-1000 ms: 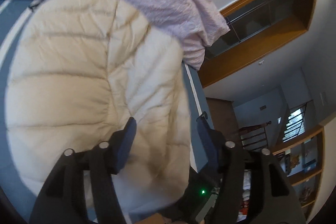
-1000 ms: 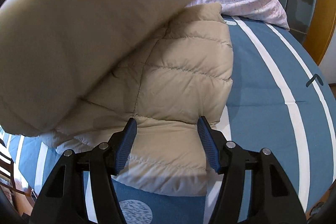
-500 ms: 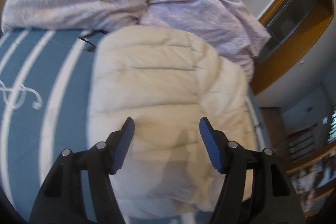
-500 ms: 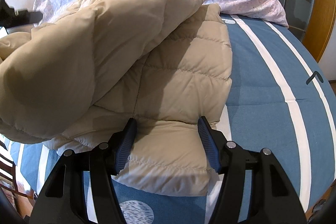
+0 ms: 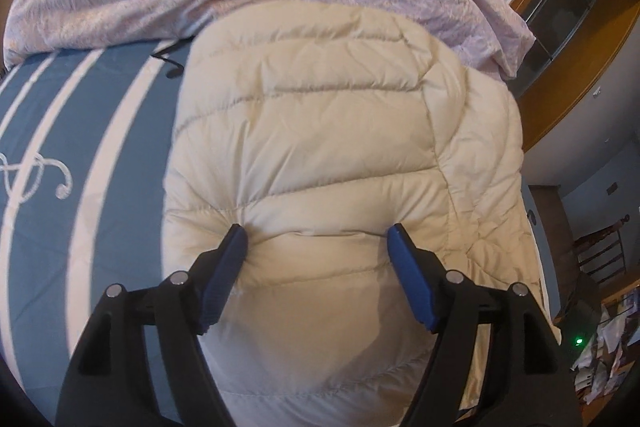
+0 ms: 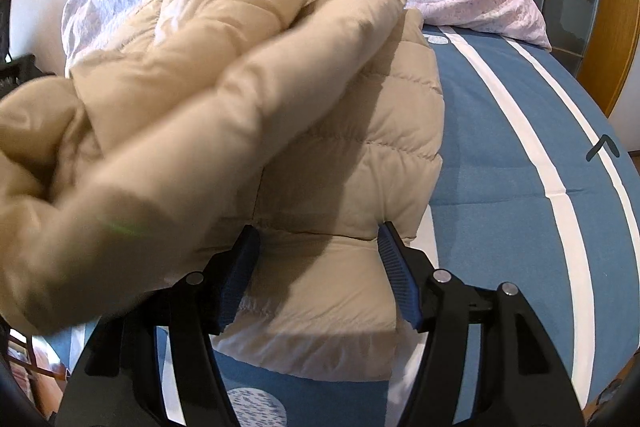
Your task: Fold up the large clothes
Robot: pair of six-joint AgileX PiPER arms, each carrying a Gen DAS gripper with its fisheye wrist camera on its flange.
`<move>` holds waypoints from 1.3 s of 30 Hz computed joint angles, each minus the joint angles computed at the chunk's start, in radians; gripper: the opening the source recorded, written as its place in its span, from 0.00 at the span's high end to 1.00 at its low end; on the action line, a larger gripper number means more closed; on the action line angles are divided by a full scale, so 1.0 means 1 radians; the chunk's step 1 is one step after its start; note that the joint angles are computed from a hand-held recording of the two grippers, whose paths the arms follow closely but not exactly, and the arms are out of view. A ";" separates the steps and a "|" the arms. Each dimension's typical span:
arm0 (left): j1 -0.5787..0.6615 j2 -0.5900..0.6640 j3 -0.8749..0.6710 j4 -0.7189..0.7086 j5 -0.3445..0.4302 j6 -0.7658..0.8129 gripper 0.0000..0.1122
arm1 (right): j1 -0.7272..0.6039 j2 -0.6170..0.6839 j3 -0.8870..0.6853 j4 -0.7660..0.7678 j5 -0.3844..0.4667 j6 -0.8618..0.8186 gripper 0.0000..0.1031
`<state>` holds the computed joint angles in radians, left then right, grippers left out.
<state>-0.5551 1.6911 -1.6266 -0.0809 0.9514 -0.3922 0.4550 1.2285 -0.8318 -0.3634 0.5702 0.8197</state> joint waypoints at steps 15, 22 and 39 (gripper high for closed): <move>-0.064 0.045 0.033 0.059 -0.077 -0.063 0.29 | -0.170 -0.096 -0.217 0.070 0.157 -0.125 0.40; -0.080 0.065 0.025 0.077 -0.093 -0.076 0.27 | -0.032 0.095 -0.465 0.049 0.160 -0.102 0.51; -0.084 0.049 0.057 0.042 -0.141 0.010 0.27 | -0.073 0.312 -0.513 -0.009 0.216 0.018 0.74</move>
